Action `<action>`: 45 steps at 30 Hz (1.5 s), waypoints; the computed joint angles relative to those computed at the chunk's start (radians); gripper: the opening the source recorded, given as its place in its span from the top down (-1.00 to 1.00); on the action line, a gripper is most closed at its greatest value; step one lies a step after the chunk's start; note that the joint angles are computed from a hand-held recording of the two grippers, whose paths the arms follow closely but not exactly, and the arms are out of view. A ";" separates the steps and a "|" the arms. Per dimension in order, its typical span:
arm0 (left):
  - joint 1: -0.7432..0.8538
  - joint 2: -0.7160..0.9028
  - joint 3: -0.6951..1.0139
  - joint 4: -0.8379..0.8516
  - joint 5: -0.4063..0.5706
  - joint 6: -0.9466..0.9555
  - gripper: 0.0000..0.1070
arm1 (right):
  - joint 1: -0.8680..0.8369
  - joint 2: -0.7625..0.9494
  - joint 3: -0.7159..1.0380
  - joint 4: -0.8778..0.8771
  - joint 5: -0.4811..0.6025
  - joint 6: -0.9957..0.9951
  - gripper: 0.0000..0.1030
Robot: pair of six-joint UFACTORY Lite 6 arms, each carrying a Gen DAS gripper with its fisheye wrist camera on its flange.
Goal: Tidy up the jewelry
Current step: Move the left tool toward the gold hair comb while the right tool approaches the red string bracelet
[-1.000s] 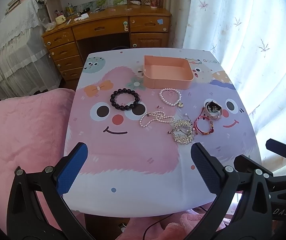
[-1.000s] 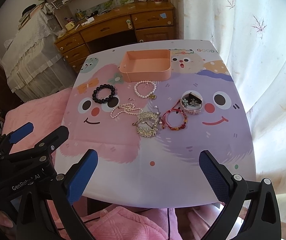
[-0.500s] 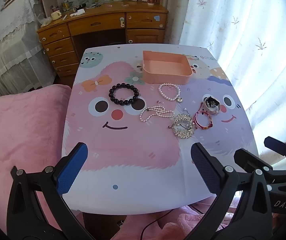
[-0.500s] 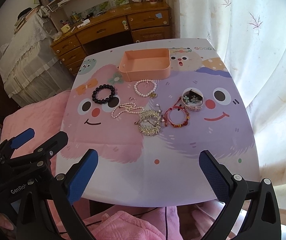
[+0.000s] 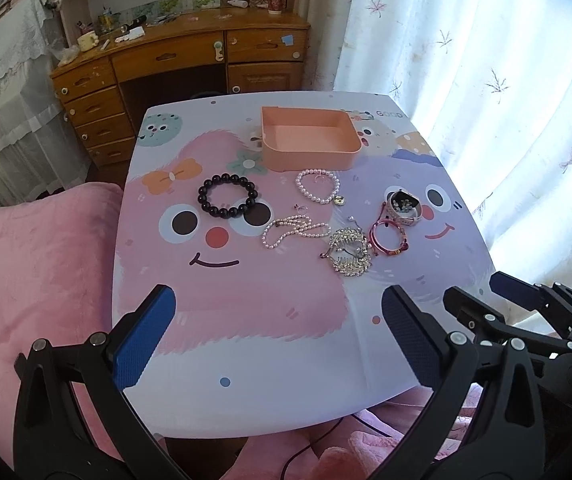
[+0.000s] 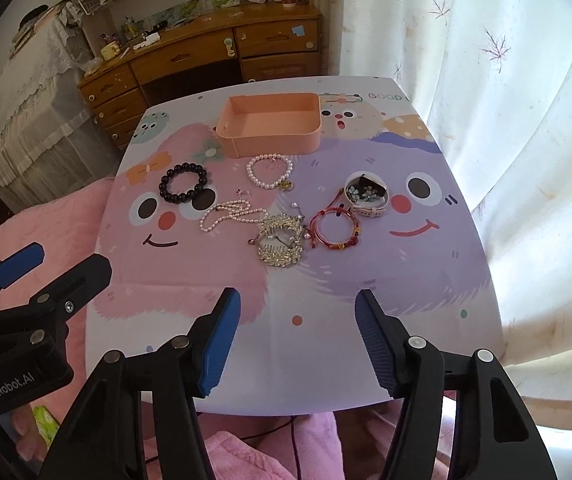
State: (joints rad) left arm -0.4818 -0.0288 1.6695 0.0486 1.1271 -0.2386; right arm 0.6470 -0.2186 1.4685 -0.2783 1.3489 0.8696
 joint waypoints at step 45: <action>-0.241 0.270 0.163 0.148 -0.024 -0.291 -0.91 | -0.976 -0.303 -0.506 0.682 -0.478 -1.284 -0.88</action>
State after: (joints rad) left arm -0.7230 0.2416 1.8329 0.1969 1.1033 -0.5291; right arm -0.3291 -0.5211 0.9628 0.4034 0.8707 -0.4145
